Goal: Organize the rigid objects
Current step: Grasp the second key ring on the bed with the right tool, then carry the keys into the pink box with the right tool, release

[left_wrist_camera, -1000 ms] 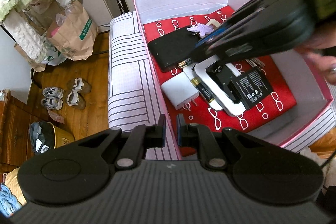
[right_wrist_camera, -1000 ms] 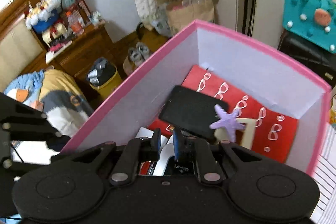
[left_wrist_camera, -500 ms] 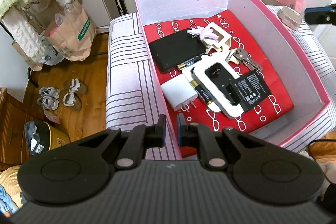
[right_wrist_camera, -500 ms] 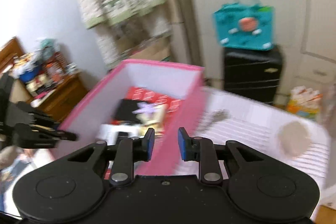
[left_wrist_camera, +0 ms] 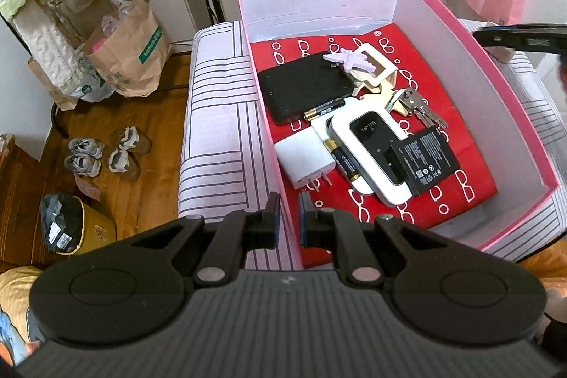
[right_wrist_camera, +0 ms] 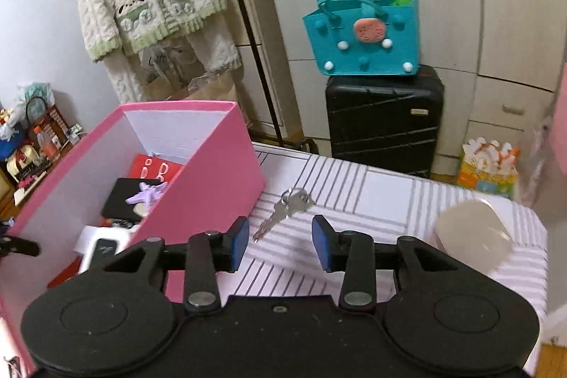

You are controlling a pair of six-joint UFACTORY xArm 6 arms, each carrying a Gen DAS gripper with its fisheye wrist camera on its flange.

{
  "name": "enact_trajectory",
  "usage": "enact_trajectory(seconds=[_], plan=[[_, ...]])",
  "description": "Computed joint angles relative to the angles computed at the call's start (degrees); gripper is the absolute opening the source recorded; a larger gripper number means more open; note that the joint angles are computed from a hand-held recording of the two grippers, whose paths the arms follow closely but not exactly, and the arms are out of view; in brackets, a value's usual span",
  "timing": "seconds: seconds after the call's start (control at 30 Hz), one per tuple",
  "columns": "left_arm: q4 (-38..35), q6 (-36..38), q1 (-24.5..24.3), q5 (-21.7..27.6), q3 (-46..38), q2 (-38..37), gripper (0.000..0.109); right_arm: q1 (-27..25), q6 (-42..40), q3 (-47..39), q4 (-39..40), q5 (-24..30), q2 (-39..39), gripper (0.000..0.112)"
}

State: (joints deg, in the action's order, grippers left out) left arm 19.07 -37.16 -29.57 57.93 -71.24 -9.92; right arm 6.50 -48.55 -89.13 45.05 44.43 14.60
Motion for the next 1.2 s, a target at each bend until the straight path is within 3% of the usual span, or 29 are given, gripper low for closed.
enact_trajectory(seconds=[0.13,0.4,0.5,0.63,0.67,0.73,0.83,1.0,1.2], plan=[[0.52,-1.58,-0.19,0.60,-0.37,0.24,0.010,1.08,-1.82,-4.25,2.20,1.22,5.74,0.046],[1.34,-3.35,-0.68,1.91,-1.33,0.84,0.009,4.38,-12.99,-4.96,2.24,-6.56,10.02,0.048],[1.10,-3.40,-0.64,2.65,-2.14,1.39,0.009,5.27,-16.53,-5.00,4.07,-10.30,11.01,0.061],[1.37,-3.35,-0.72,3.19,-2.83,1.87,0.009,5.10,-17.91,-5.97,8.15,-11.31,12.59,0.061],[1.47,-3.41,-0.75,3.25,-2.91,1.97,0.009,5.27,-19.31,-5.49,8.89,-12.01,12.41,0.047],[1.50,-3.40,-0.74,3.29,-2.99,2.05,0.009,4.89,-22.08,-4.90,11.15,-11.17,11.95,0.037],[1.51,-3.47,-0.73,3.31,-3.09,2.15,0.009,4.07,-27.07,-3.57,15.53,-9.01,10.56,0.003],[1.69,-3.56,-0.64,3.19,-3.15,2.25,0.009,3.46,-24.75,-1.64,13.66,-8.36,7.92,0.003],[2.08,-3.90,-0.59,2.27,-2.28,1.73,0.009,1.10,-22.03,0.31,14.03,-3.17,3.29,0.003]])
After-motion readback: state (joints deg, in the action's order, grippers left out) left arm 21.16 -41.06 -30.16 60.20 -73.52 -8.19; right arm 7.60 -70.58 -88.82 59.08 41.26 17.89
